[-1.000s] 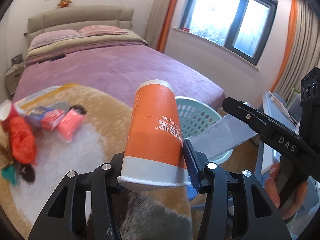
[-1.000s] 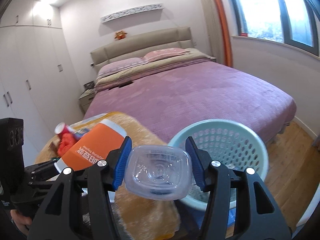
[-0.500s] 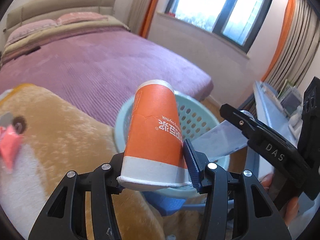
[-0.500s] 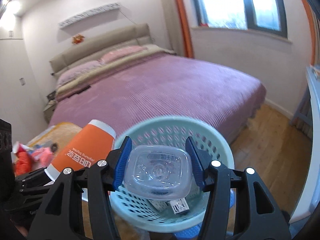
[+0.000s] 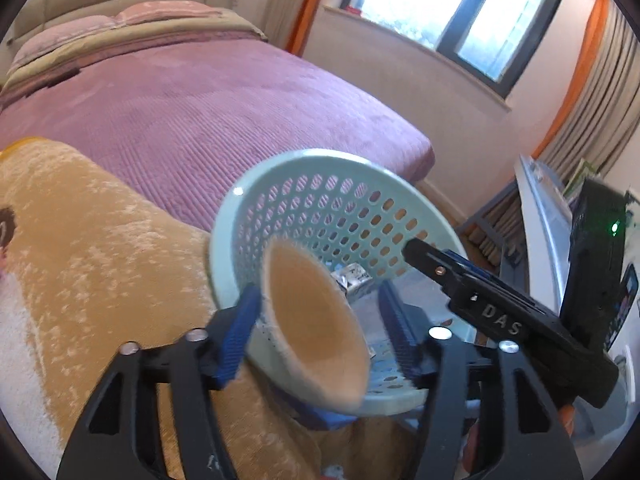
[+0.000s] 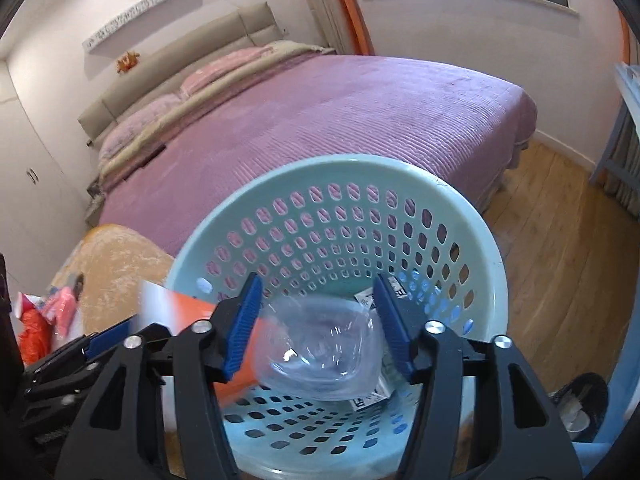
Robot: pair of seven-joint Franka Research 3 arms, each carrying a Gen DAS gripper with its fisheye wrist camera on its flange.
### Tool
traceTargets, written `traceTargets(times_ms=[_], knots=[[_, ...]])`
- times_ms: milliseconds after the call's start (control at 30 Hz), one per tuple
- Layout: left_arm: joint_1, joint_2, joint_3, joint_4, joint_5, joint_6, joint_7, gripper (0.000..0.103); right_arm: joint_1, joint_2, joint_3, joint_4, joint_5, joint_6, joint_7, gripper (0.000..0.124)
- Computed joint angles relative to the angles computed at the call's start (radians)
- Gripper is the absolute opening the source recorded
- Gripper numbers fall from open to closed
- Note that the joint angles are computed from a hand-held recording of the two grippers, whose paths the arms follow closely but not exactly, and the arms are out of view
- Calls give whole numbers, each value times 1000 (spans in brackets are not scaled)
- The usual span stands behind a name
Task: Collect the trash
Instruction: 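Open both tools over the teal basket to drop the cup and bottle, then grasp the folded cardboard with the left tool while the right tool grasps the red plastic bag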
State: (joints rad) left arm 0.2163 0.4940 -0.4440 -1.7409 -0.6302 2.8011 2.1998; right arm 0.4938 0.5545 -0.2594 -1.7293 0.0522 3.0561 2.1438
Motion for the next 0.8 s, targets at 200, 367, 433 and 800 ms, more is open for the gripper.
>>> traceTargets(times_ms=[200, 367, 433, 800], knots=[[56, -43, -41, -48, -102, 12, 84, 63, 60, -59, -66, -101, 2, 49, 37, 64], [70, -106, -33, -113, -221, 1, 172, 63, 113, -112, -106, -173, -9, 72, 52, 64], [80, -134, -29, -140, -285, -12, 220, 63, 135, -126, -118, -188, -16, 76, 55, 64], [128, -364, 65, -331, -678, -80, 510, 63, 334, -156, -207, -151, -90, 111, 40, 64]])
